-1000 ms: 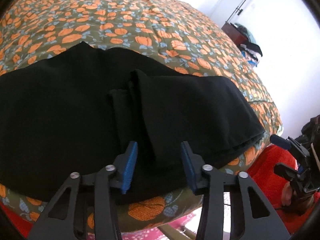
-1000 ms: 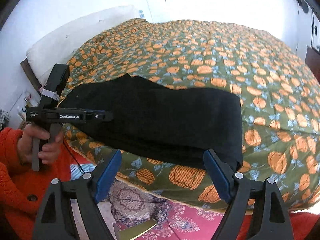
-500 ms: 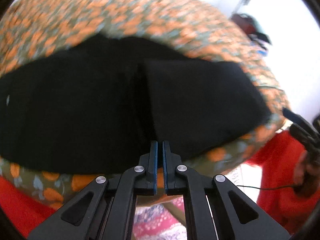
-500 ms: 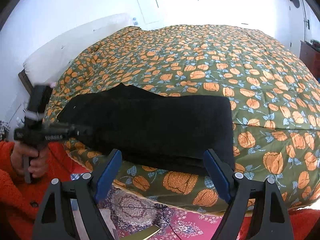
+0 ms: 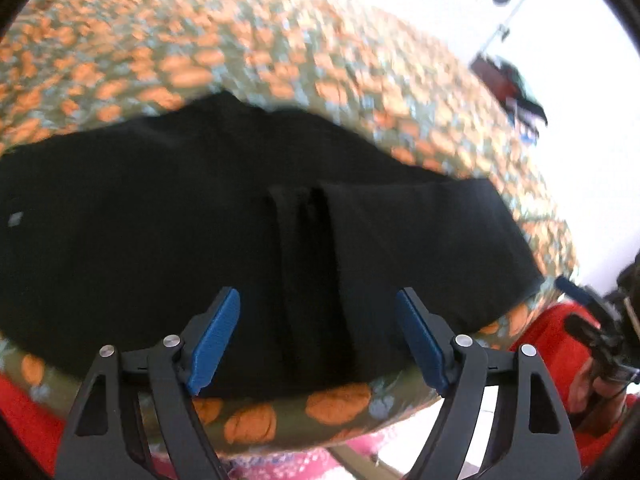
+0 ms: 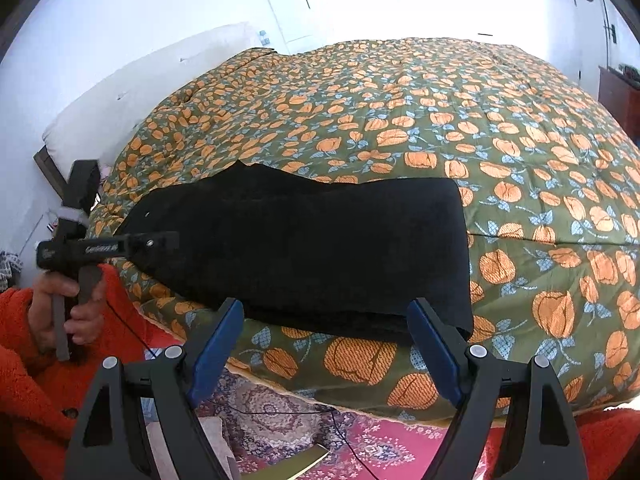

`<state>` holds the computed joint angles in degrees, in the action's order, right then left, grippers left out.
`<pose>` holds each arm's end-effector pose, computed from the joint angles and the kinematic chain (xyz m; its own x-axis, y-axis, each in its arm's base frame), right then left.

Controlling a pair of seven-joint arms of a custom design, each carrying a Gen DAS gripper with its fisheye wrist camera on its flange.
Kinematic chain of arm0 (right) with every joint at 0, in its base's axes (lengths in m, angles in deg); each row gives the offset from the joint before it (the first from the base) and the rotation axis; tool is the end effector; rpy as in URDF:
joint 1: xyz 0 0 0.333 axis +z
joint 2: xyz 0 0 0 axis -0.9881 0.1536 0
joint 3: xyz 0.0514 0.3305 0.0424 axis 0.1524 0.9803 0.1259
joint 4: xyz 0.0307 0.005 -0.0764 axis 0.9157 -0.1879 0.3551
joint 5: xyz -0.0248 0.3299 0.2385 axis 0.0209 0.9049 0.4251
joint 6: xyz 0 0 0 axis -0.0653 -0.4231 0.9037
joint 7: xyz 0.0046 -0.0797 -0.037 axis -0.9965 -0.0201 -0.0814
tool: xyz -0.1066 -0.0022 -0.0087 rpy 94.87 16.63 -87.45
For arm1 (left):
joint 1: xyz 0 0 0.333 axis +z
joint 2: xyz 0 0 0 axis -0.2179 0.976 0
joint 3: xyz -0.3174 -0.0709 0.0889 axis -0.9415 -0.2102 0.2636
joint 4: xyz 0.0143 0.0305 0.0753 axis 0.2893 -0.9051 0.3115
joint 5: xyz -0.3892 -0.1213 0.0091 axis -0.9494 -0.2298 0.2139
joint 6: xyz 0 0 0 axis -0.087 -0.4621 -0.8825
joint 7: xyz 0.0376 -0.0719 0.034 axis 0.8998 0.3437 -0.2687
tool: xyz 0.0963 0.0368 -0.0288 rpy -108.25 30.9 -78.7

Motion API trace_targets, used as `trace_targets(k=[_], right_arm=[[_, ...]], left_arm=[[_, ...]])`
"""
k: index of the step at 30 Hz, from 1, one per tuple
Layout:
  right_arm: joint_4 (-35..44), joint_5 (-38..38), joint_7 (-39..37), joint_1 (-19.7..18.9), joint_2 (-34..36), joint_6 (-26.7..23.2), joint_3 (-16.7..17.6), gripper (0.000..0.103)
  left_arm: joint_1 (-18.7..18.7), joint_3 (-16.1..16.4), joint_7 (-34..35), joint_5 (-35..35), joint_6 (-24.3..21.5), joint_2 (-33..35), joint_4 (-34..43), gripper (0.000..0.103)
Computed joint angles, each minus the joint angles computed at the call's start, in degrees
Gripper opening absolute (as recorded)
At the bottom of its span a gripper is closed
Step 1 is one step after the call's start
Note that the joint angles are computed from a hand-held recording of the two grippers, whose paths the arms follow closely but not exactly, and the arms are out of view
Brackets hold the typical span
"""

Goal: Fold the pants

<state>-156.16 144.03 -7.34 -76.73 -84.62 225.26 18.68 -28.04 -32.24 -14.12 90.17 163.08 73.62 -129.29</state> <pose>0.5094 0.0214 0.3501 0.6241 -0.7117 -0.3225 -0.6789 -0.2896 -0.6747 0.5056 -0.2841 0.4607 0.1632 -0.9393 0.3017 -0.8686 -0.2818 -0.4076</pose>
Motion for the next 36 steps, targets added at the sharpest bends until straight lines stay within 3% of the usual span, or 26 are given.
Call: trace_targets(k=[3,5,6,8,10,18,22,27,30,32,34,36], right_arm=[[0.1,0.2,-0.1,0.0,0.0,0.0,0.0,0.083],[-0.1,0.5,-0.7,0.1,-0.2,0.4,0.1,0.083],[-0.2,0.5,-0.8,0.2,-0.3,0.5,0.1,0.083],[-0.2,0.3,-0.6,0.2,-0.2,0.7,0.1,0.083],[0.0,0.0,0.0,0.2,0.3,0.9,0.1,0.083],[-0.1,5.0,-1.8,0.1,-0.4,3.7,-0.1,0.083],[0.7,7.5,-0.9,-0.4,0.4,4.9,-0.5,0.083],[4.1,6.0,5.5,-2.1,3.6,3.5,-1.0,0.083],[7.8,5.7,7.2,-3.3,4.5,-1.1,-1.0,0.083],[10.3,4.6,7.8,-4.1,5.6,-7.5,-1.1,0.083],[14.4,1.5,10.6,-5.1,9.0,-17.1,-0.8,0.083],[16.7,-1.2,12.5,-5.3,12.4,-20.9,0.0,0.082]], left_arm=[[0.1,-0.5,3.7,-2.8,-4.4,4.2,4.3,0.064],[-0.4,-0.7,0.3,2.5,-5.9,4.8,5.6,0.058],[-0.5,-0.9,-0.5,4.1,-6.5,4.8,6.0,0.04],[-0.9,-1.0,-2.9,7.6,-7.7,4.8,6.8,0.014],[-1.0,-1.0,-5.2,10.3,-7.6,4.1,7.0,0.008],[0.7,0.4,-8.7,17.6,-4.6,-1.4,4.0,0.006],[1.7,1.1,-6.1,15.1,-5.2,-0.8,1.7,0.006],[2.2,1.0,-5.1,14.7,-5.3,1.0,1.5,0.006],[2.4,0.9,-5.4,15.2,-4.3,1.0,1.3,0.006],[2.2,0.7,-5.8,16.2,-5.2,1.4,1.9,0.006],[2.1,0.5,-6.5,16.9,-5.2,1.8,2.2,0.006],[2.0,0.5,-6.7,17.1,-5.0,2.0,2.1,0.008]])
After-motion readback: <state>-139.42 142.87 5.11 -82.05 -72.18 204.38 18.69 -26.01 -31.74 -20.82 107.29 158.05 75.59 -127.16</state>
